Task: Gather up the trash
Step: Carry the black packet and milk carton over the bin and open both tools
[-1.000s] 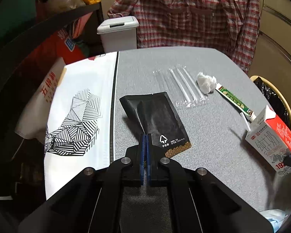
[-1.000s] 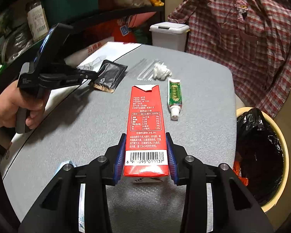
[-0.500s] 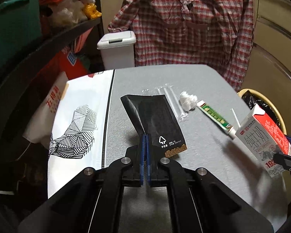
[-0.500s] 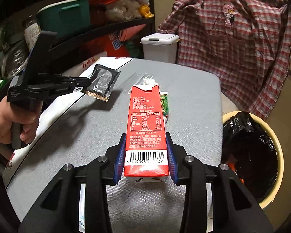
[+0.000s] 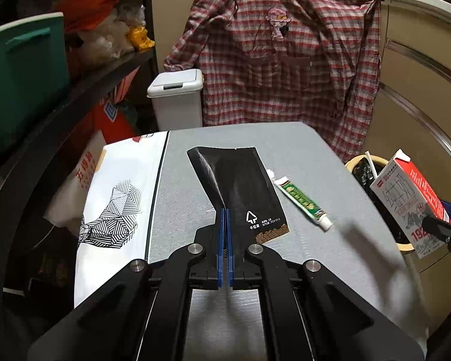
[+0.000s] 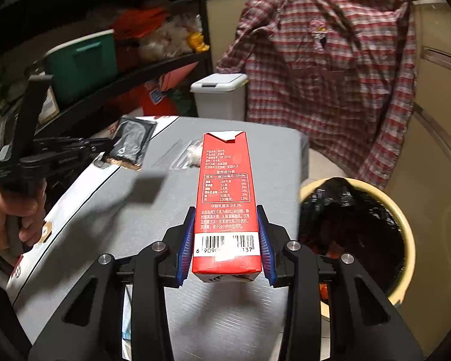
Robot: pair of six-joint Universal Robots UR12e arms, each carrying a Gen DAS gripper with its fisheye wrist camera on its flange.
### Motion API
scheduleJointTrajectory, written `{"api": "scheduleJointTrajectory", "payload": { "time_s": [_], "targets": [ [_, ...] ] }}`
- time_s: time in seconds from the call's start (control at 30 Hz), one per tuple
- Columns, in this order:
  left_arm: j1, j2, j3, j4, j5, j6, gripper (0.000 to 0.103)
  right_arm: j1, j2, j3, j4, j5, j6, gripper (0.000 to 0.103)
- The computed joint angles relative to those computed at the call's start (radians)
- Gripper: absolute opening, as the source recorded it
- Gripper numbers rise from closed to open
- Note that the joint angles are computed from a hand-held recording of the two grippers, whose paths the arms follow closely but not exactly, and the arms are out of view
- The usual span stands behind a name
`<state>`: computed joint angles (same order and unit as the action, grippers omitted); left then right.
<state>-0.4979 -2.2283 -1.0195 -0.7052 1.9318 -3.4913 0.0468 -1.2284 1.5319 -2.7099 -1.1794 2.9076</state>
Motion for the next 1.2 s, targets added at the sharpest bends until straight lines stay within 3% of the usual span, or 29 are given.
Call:
{"api": "scheduleJointTrajectory", "payload": {
  "time_s": [0.57,0.8,1.2],
  "targets": [
    [-0.047,-0.021,0.051,0.046,0.013,0.000,0.002,-0.083,-0.033,0.027,-0.104,-0.018,0.149,0.038],
    [-0.065,-0.033,0.077,0.072,0.010,0.032,0.002,-0.108,-0.025,0.006,-0.143,-0.066,0.200,0.039],
    [-0.088,-0.124,0.248,0.027,-0.030,0.038,0.002,-0.143,-0.013,-0.019,-0.162,-0.096,0.240,0.039]
  ]
}}
